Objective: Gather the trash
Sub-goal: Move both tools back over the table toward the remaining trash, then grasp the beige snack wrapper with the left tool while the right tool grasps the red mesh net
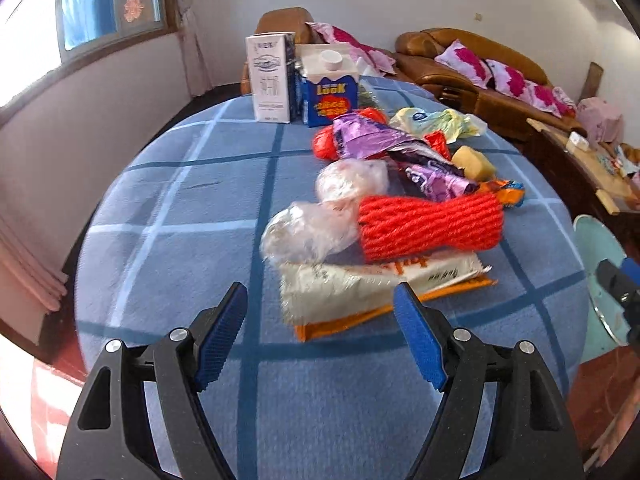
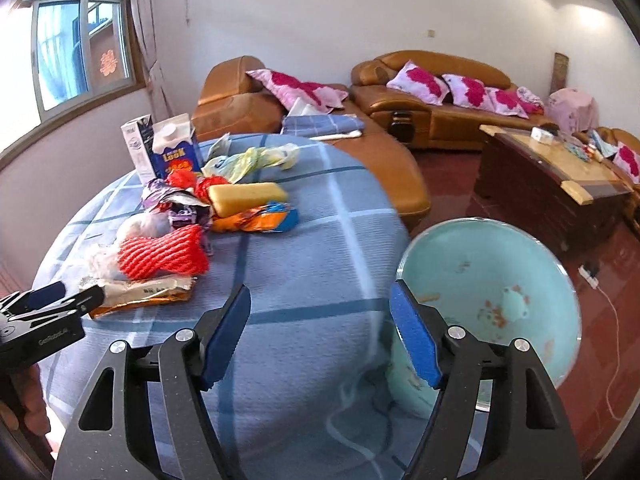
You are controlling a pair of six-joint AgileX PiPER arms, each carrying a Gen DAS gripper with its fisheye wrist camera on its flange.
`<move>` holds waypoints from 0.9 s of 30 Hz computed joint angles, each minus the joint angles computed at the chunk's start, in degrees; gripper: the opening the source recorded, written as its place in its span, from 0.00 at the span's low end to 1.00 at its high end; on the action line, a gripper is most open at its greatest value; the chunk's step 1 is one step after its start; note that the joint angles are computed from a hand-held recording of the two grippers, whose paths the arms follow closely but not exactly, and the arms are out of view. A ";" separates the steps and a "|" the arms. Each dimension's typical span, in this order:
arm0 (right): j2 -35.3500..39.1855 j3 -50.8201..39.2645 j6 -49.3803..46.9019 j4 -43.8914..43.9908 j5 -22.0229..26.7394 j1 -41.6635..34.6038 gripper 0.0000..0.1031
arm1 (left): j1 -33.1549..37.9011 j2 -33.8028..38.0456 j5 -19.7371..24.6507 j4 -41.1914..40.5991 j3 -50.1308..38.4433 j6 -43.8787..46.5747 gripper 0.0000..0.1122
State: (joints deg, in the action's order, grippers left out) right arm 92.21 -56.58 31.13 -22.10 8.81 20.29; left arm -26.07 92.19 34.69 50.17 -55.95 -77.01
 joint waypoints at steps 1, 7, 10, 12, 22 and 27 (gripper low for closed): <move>0.58 -0.79 -3.71 3.81 0.37 0.04 0.70 | 0.81 0.53 -1.42 -0.51 -0.32 1.17 0.65; 3.90 -5.64 -14.79 15.44 2.29 1.00 0.68 | 4.38 3.07 -6.89 -8.49 -1.21 9.63 0.45; 6.21 -8.84 -19.82 20.65 3.65 1.55 0.67 | 4.84 2.93 -8.24 -8.91 -0.62 10.80 0.38; 7.85 -11.05 -24.85 25.93 4.43 1.77 0.67 | 4.79 2.95 -8.44 -8.59 -0.53 11.03 0.35; 15.97 -22.07 -45.20 49.66 11.03 1.27 0.67 | 5.01 1.34 -9.66 -8.30 0.78 11.93 0.18; 21.07 -27.91 -49.04 55.57 16.35 0.90 0.45 | 4.15 0.41 -8.76 -6.21 1.46 10.59 0.15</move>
